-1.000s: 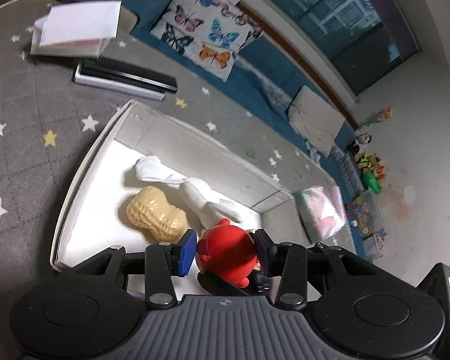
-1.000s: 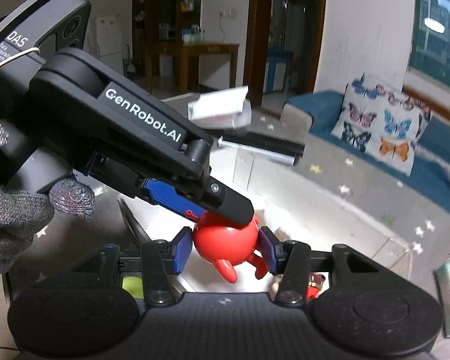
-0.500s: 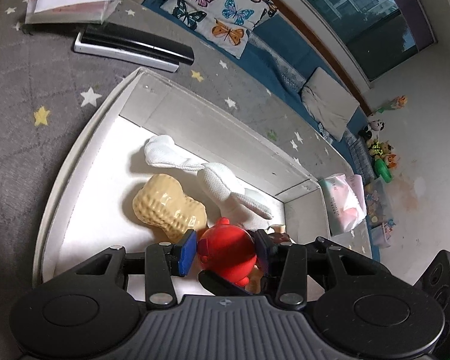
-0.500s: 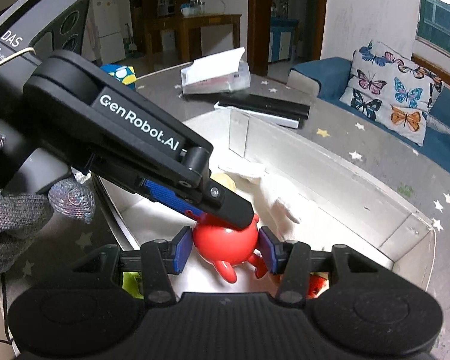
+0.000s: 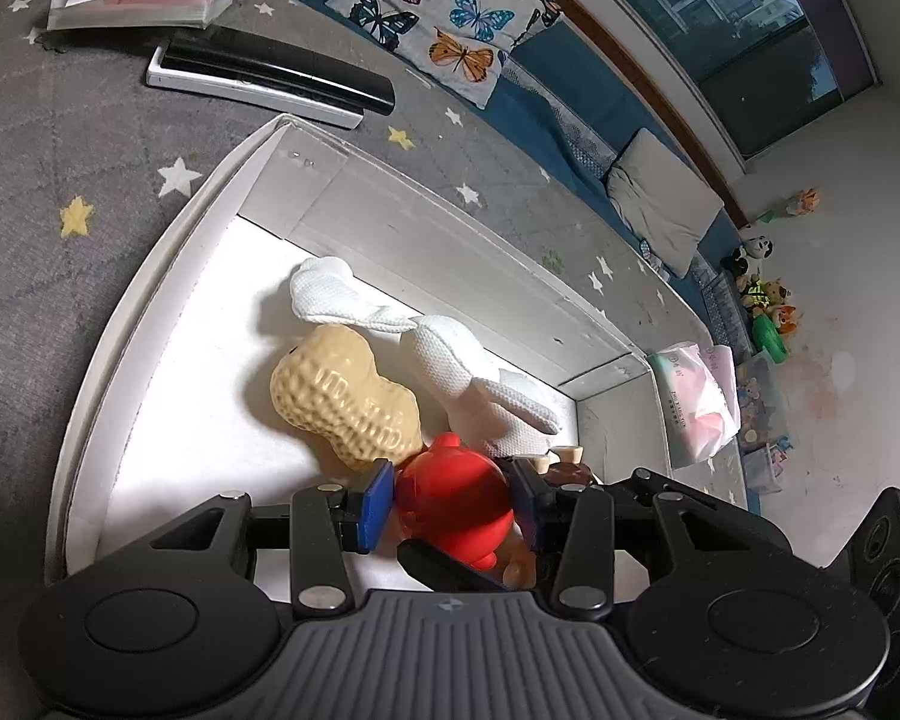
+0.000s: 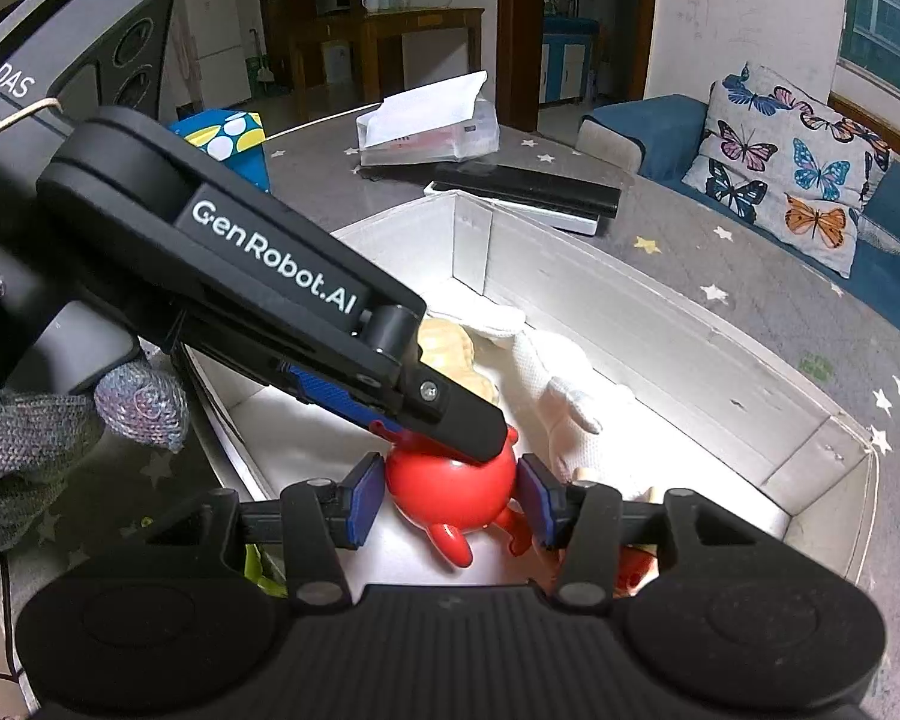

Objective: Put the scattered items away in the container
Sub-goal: 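Lift the red toy with both grippers and carry it over the box, then lower the red toy into the box and open both grippers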

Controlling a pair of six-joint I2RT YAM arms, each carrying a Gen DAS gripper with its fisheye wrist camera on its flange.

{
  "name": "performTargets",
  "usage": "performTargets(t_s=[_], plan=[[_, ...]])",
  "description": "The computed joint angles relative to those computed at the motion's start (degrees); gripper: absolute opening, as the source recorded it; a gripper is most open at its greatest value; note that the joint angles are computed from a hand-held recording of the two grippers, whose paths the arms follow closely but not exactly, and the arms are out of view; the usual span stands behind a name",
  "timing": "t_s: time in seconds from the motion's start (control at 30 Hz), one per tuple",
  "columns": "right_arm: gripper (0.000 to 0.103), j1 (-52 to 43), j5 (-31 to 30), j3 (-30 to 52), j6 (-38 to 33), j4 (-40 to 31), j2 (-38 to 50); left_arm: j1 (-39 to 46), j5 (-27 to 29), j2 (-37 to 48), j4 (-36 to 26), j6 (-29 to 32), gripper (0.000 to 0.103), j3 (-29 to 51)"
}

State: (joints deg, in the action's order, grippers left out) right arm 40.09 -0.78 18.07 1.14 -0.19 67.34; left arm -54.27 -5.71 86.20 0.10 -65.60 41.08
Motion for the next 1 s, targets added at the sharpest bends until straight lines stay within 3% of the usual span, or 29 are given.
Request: performTargets(t_s=[0.57,1.0], plan=[[0.049,0.3,1.4,1.7,-0.5,0.3,2.9,-0.1,-2.1,-0.6,-1.9,-0.5,0.045,-0.4],[0.050,7.3,7.1,-3.0,4.9,-3.3,-11.2,-6.6,-10.6,-6.6,-7.3,-1.1,0.045,-0.8]])
